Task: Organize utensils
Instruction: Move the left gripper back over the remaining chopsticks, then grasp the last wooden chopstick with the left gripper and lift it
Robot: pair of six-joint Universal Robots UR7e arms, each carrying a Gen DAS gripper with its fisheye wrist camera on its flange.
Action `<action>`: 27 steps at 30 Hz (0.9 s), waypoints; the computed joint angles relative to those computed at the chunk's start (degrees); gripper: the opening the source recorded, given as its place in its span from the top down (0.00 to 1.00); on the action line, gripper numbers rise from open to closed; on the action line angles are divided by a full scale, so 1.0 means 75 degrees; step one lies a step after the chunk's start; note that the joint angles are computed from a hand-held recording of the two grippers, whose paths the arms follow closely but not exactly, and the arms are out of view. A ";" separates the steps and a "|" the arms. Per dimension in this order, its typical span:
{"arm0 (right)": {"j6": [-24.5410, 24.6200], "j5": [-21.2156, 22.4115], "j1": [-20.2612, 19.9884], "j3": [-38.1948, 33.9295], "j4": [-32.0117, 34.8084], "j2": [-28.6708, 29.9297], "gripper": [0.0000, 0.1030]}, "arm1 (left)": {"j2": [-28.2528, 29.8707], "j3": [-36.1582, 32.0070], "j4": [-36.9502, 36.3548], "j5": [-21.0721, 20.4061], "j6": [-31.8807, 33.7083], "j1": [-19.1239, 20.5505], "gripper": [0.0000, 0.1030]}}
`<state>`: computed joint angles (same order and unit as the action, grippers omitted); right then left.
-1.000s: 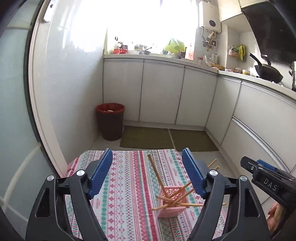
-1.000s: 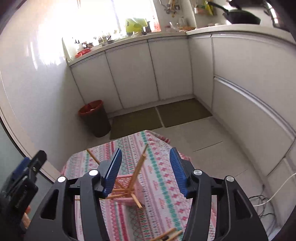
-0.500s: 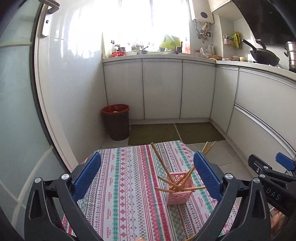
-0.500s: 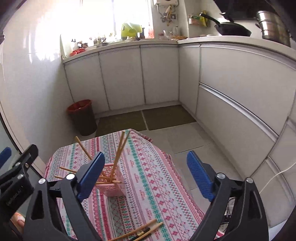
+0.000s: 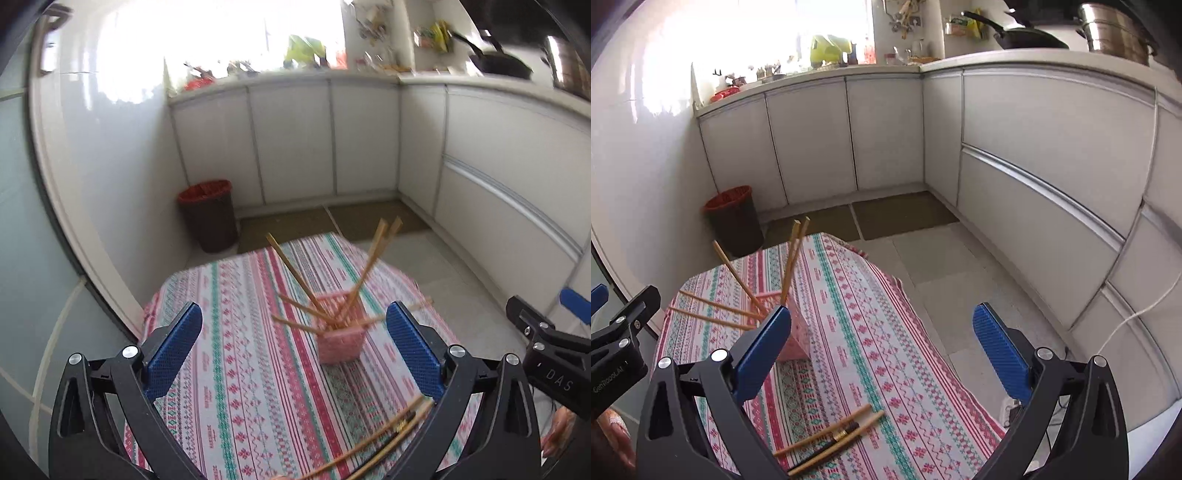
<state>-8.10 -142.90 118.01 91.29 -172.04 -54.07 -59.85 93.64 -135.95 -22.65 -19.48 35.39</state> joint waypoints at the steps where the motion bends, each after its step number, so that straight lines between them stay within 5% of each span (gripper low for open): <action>1: 0.0167 -0.0019 -0.0042 0.0157 0.0133 -0.0122 0.07 | 0.0009 -0.0133 0.0642 -0.0359 -0.0191 0.0080 0.07; 5: 0.1604 0.0006 -0.0347 0.0887 0.1598 -0.0819 0.07 | 0.0358 -0.0777 0.2598 -0.1974 -0.0349 0.0455 0.07; 9: 0.3130 0.0488 -0.0700 0.1227 0.3508 -0.1372 0.07 | 0.0868 -0.1240 0.3396 -0.2873 -0.0267 0.0745 0.07; 15: 0.4468 0.1701 -0.1330 0.1495 0.4900 -0.1970 0.07 | 0.1771 -0.2159 0.4037 -0.4010 -0.0304 0.1224 0.07; 18: 0.5047 0.2475 -0.1734 0.1581 0.5395 -0.2266 0.07 | 0.2166 -0.2534 0.4237 -0.4580 -0.0248 0.1389 0.24; 23: 0.5852 0.3816 -0.2366 0.1750 0.5483 -0.2656 0.07 | 0.2726 -0.3083 0.4700 -0.4684 -0.0395 0.1538 0.43; 27: 0.5997 0.4147 -0.2515 0.1744 0.5499 -0.2665 0.07 | 0.2913 -0.3265 0.4820 -0.4867 -0.0258 0.1647 0.59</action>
